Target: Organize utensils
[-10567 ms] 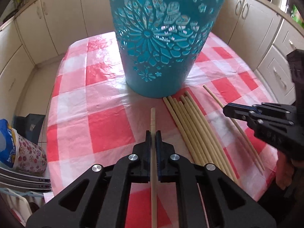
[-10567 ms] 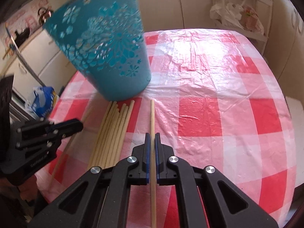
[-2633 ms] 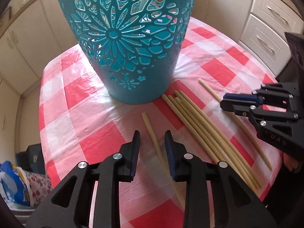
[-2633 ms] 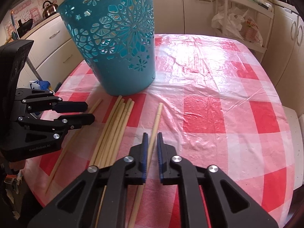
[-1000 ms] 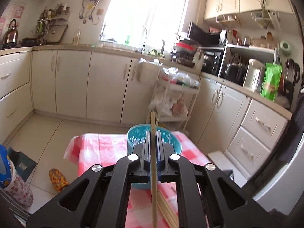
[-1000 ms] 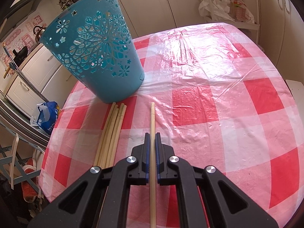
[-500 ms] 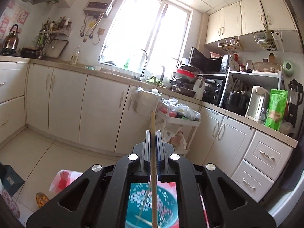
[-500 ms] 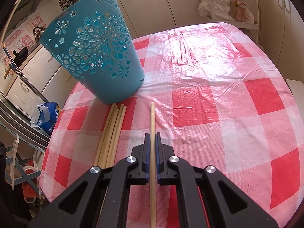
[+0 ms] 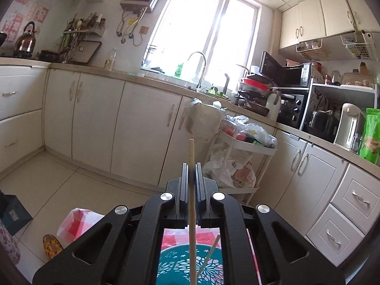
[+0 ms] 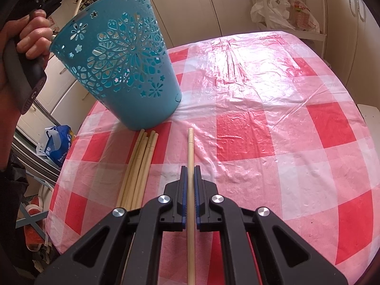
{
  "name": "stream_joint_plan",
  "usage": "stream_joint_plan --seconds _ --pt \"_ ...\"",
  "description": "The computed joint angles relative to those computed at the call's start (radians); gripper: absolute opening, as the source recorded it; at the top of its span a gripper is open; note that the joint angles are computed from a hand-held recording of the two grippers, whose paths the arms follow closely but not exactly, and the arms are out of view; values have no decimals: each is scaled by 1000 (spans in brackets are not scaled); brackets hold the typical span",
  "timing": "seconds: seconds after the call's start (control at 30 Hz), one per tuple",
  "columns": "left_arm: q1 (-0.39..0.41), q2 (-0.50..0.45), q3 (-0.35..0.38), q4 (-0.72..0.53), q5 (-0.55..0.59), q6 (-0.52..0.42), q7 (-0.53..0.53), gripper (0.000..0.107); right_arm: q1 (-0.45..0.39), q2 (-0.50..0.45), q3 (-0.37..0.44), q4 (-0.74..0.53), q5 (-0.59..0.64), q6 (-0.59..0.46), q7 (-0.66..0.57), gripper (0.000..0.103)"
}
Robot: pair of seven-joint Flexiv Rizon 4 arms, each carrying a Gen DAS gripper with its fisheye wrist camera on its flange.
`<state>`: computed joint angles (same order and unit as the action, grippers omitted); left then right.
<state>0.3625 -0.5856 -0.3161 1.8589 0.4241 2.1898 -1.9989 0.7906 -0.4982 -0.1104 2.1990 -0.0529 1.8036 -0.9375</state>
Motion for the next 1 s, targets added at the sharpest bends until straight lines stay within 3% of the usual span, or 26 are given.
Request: stream_joint_plan --seconds 0.07,0.37,0.5,0.57,0.63,0.7,0.87,1.0 --pt "-25 7 29 7 -17 5 23 5 4 1 -3 0 1 -3 1 6" --pt "-4 24 -11 37 -20 -105 102 5 2 -3 -1 -2 -1 0 0 6" --pt "48 38 -77 69 -15 -180 158 8 -5 -3 6 -2 -1 4 -3 6" --pt "55 51 -81 95 -32 -185 186 18 -3 -3 4 -1 0 5 -6 6" --pt "61 71 -72 143 -55 -158 201 37 -1 -1 4 0 -1 4 -9 6" --pt "80 95 -63 205 -64 -105 188 46 -9 -1 11 2 -3 7 -15 6" --pt "104 142 24 361 -21 48 80 63 11 -1 -8 4 4 7 -23 6" --pt "147 106 69 447 80 70 -1 70 149 -4 -144 13 24 -11 -33 6"
